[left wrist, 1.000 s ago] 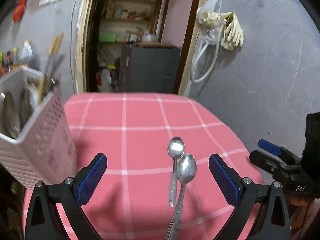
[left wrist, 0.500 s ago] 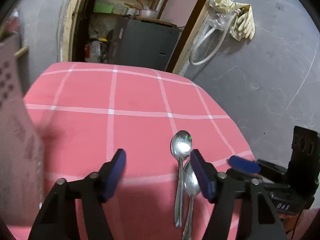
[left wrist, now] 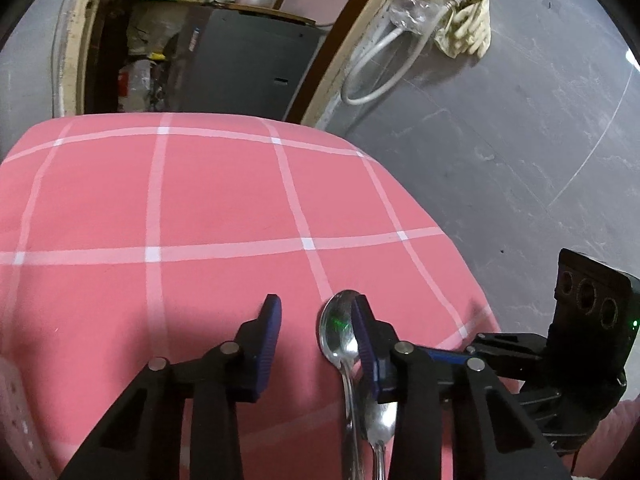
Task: Organize utensils
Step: 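Grasp a steel spoon with the left tool while the right tool grasps the other steel spoon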
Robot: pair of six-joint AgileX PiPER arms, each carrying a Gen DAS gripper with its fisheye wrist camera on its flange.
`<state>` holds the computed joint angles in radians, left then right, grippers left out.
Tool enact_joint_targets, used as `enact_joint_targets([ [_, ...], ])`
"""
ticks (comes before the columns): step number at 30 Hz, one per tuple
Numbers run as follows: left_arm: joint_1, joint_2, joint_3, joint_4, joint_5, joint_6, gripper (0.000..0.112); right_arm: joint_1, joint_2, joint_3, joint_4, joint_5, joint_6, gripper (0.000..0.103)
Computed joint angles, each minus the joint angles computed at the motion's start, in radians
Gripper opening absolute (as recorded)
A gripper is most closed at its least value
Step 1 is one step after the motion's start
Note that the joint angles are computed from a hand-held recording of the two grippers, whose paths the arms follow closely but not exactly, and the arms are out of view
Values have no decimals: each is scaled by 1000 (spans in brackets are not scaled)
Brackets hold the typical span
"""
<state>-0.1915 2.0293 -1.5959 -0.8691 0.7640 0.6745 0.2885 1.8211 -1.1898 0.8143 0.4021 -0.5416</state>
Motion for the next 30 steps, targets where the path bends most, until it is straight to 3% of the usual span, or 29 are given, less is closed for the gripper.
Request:
enact_joint_targets([
  [1, -1, 10, -15, 0, 10, -1, 30, 3, -1, 2, -4, -4, 8, 6],
  [16, -3, 104, -160, 29, 145, -36, 28, -53, -188, 228, 109, -76, -9, 4],
  [21, -18, 116, -197, 80, 163, -61, 23, -52, -211, 262, 116, -93, -2, 4],
  [25, -37, 119, -219, 142, 176, -85, 9, -51, -226, 276, 80, -101, 49, 4],
  [30, -41, 91, -206, 187, 186, -94, 5, -54, -249, 308, 89, -107, 80, 4],
])
